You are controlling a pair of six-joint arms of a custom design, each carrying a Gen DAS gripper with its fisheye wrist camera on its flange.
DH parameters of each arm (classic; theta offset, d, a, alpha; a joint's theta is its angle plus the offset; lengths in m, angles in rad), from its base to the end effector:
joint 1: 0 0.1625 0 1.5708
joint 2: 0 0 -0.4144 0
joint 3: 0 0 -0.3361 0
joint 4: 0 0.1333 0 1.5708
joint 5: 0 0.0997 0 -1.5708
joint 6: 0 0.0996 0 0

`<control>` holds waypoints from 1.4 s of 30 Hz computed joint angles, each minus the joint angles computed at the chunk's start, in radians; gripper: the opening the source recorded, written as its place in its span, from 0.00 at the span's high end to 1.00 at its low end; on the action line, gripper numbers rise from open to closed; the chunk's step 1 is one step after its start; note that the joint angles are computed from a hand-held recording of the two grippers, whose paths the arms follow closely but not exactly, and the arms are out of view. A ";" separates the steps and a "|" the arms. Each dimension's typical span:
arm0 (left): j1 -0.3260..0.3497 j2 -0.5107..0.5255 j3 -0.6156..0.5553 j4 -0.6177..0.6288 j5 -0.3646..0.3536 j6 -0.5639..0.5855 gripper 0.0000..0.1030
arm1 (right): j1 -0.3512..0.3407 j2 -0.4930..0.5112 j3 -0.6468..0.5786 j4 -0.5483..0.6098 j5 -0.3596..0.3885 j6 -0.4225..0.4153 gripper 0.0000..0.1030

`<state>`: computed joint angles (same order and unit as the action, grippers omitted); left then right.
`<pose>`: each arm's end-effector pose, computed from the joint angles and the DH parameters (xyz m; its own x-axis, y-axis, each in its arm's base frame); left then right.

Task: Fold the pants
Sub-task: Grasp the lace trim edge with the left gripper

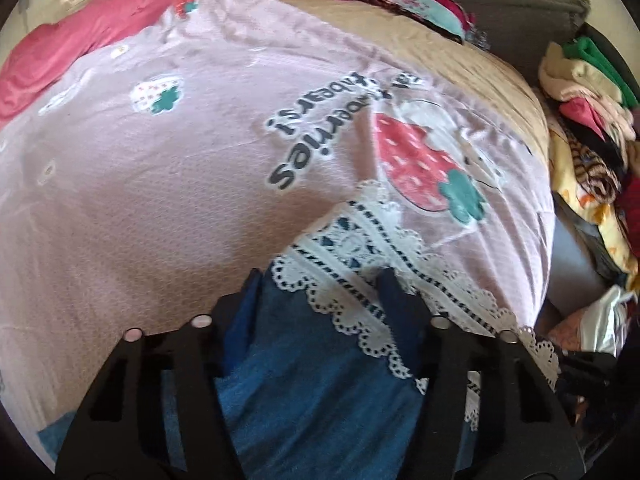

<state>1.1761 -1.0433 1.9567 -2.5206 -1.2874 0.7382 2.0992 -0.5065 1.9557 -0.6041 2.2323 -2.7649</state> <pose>-0.0501 -0.5393 0.1626 -0.3999 0.8869 -0.2312 0.8833 0.4402 0.1611 0.2542 -0.2924 -0.0950 -0.9635 0.1951 0.1832 -0.0244 0.6175 -0.7862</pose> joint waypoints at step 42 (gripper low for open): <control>0.103 -0.072 -0.113 0.190 -0.261 -0.070 0.84 | 0.009 -0.021 0.028 -0.156 -0.138 -0.132 0.75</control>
<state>1.2789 -1.1154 1.8440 -2.3308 -1.5488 0.6678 2.1086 -0.5279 1.9838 -0.7600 2.0948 -2.8966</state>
